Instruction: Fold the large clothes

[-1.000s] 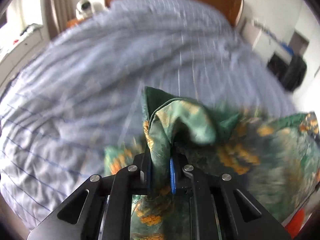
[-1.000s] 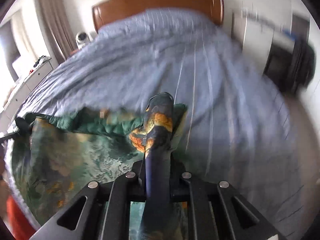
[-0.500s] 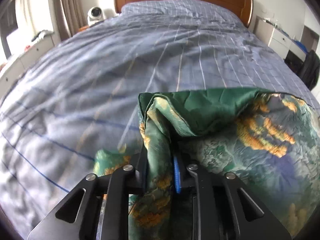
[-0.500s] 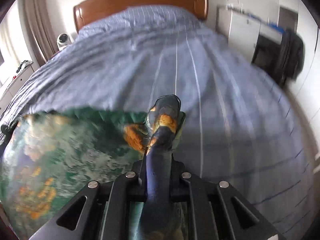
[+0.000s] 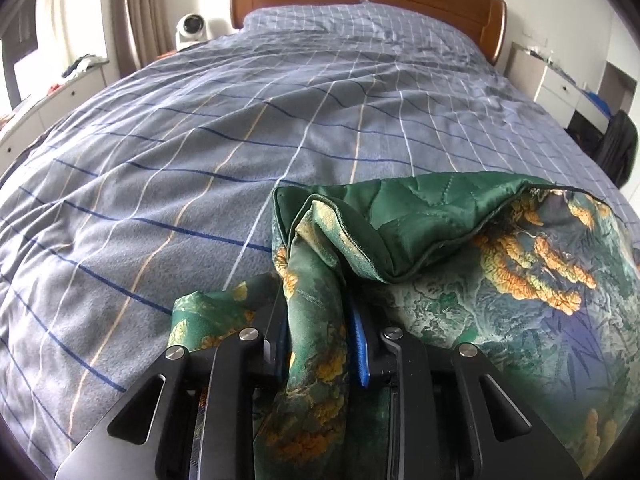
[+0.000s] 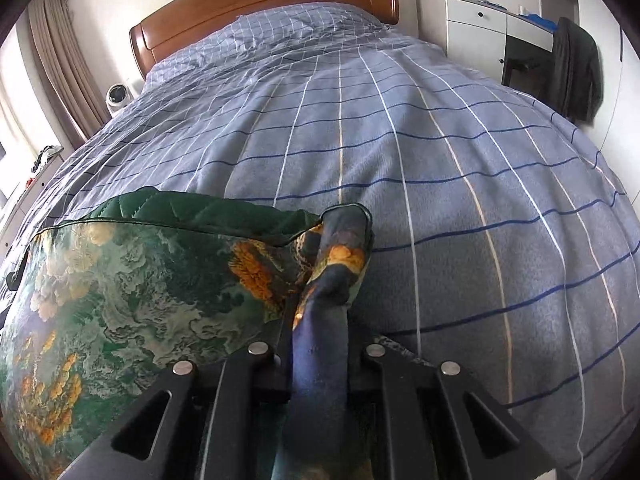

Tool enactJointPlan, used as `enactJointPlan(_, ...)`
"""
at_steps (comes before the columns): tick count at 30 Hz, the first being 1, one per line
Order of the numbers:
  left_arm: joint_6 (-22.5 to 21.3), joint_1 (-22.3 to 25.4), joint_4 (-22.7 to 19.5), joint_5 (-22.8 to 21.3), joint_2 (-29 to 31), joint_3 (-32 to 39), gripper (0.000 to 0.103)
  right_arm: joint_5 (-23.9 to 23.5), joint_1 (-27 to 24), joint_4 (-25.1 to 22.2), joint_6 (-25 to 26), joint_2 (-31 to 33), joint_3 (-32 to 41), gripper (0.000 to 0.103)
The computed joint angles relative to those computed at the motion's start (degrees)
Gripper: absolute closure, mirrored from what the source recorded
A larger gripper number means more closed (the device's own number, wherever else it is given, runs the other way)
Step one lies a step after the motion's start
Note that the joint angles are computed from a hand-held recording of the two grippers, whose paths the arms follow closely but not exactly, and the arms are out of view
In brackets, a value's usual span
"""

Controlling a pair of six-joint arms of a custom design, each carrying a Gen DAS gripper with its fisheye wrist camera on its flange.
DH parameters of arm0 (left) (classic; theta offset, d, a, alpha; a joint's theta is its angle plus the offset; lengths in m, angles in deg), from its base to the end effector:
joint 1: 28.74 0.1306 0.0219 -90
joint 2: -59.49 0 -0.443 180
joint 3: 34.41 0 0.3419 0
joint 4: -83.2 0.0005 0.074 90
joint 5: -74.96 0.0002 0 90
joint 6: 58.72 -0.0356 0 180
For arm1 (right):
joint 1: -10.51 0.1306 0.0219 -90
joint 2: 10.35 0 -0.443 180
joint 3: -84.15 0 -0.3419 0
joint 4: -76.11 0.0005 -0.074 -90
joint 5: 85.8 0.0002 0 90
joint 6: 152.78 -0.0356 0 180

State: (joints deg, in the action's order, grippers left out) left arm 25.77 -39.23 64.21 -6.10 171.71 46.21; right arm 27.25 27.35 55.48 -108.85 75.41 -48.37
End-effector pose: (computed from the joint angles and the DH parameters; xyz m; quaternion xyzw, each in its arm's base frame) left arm 0.5395 -0.1060 0.2771 0.1566 0.9258 -0.0879 0.3326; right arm 0.3033 0.0767 0.2691 0.2900 0.8999 -0.0272 0.3244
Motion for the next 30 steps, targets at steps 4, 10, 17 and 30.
enactJointPlan(4, 0.0, 0.0, -0.1, 0.0, 0.0, 0.0, 0.078, 0.2, 0.3, -0.1, -0.2, 0.0, 0.0, 0.088)
enactJointPlan(10, 0.0, 0.0, -0.1, 0.1, 0.0, 0.0, 0.078, 0.2, 0.3, 0.1, -0.3, -0.1, -0.2, 0.087)
enactJointPlan(17, 0.0, 0.1, -0.1, 0.2, 0.0, 0.0, 0.077, -0.1, 0.4, 0.6, -0.6, -0.3, -0.5, 0.086)
enactJointPlan(30, 0.2, 0.4, -0.1, 0.9, -0.1, 0.0, 0.077, -0.2, 0.2, 0.9, -0.4, -0.2, -0.5, 0.086)
